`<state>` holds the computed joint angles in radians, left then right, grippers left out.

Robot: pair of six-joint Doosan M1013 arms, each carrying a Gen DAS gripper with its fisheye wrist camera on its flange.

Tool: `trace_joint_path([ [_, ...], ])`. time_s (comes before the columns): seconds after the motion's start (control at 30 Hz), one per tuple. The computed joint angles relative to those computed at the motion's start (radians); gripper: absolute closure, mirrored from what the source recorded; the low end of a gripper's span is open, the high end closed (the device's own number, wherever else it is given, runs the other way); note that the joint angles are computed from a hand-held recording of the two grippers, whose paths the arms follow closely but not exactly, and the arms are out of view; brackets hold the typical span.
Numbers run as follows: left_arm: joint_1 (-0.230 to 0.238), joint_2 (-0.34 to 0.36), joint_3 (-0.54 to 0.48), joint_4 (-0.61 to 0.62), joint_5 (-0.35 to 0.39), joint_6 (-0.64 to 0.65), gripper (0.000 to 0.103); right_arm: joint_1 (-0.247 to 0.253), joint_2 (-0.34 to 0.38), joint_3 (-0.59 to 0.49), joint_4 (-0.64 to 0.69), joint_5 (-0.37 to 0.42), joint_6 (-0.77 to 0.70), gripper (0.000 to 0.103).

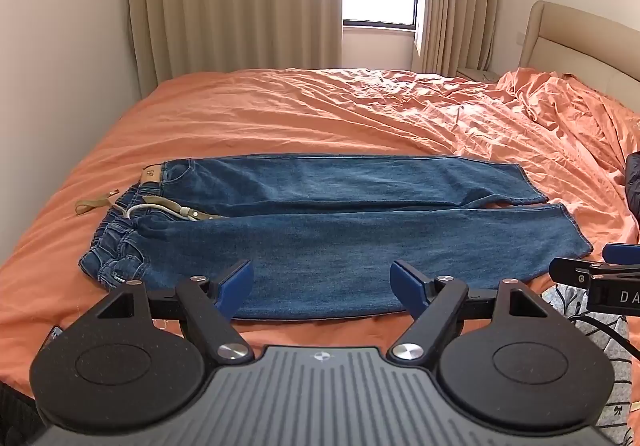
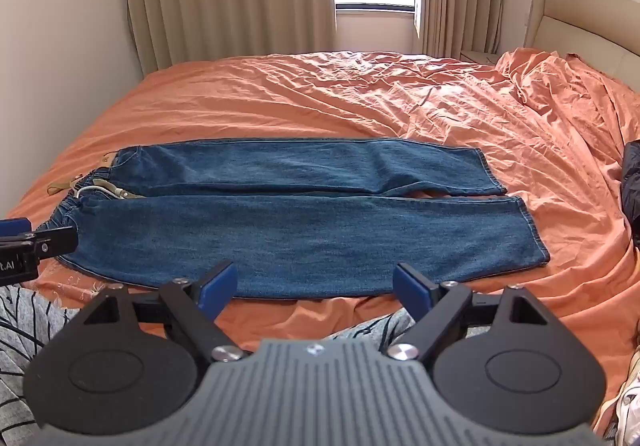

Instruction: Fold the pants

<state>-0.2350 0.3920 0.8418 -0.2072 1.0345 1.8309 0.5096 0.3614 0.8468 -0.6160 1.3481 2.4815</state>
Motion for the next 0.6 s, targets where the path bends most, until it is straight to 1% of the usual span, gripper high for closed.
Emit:
trace_joint_path([
  [0.53,0.006,-0.005,0.002,-0.009,0.000,0.009,0.012,0.005,0.006,-0.009,-0.009,0.012,-0.002,0.022],
  [0.6,0.004,0.003,-0.018,-0.009,0.010,0.005,0.012,0.005,0.003,-0.004,-0.008,0.008,-0.001,0.021],
])
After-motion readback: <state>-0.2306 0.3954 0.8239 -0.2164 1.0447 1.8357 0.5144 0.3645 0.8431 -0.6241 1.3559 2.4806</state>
